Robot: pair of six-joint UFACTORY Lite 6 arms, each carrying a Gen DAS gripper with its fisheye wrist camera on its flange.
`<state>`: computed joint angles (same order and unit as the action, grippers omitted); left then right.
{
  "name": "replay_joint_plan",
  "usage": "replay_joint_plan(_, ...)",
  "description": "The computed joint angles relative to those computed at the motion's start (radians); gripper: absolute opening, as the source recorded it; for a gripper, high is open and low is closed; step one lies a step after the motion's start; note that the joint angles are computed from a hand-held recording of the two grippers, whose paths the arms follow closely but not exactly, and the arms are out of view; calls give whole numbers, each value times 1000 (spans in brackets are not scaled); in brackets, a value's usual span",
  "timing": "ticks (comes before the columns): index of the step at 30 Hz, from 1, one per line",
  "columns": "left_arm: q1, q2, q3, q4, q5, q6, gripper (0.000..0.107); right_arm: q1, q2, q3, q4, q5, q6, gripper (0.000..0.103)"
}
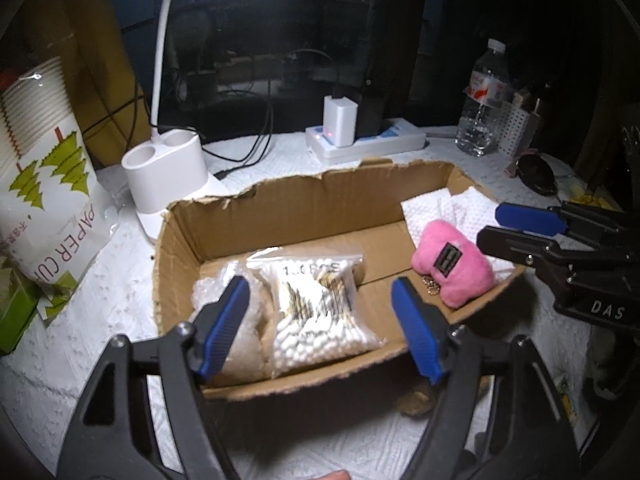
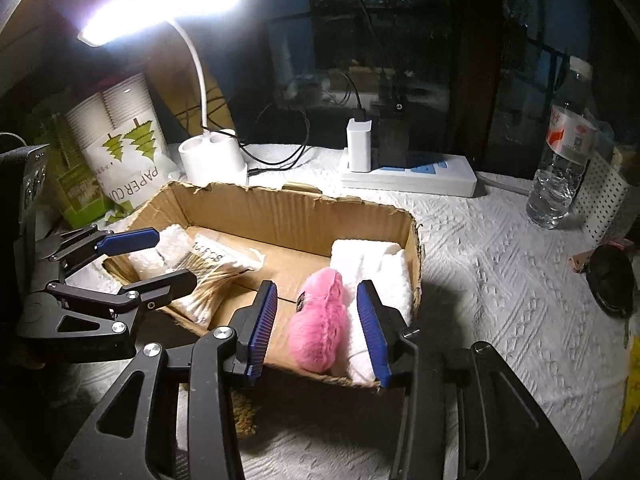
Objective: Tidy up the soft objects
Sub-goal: 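Open both tools to drop the swab bag and plush into the box, then move both tools back toward the grey glove and cartoon tissue pack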
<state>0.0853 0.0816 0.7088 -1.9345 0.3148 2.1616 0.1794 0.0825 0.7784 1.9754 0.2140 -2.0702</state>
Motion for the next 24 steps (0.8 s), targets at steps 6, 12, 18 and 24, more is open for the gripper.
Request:
replay_joint_plan(6,25,-98,-62,60,17,-51,75,20,-81,-50,-37,-19,52,44)
replay_joint_plan(12,34,-201,-123,141,29,-127,75,34,-185,-112,-131,-23,166,44)
replay_joint_plan(18,54,-311,-191,223,49,-202,75,56,-279,-168,-251,-43,300,44)
replay_joint_plan(24,71,-426,-256,332,70,-303,75,83,-376,-224,-411,-69,480,44)
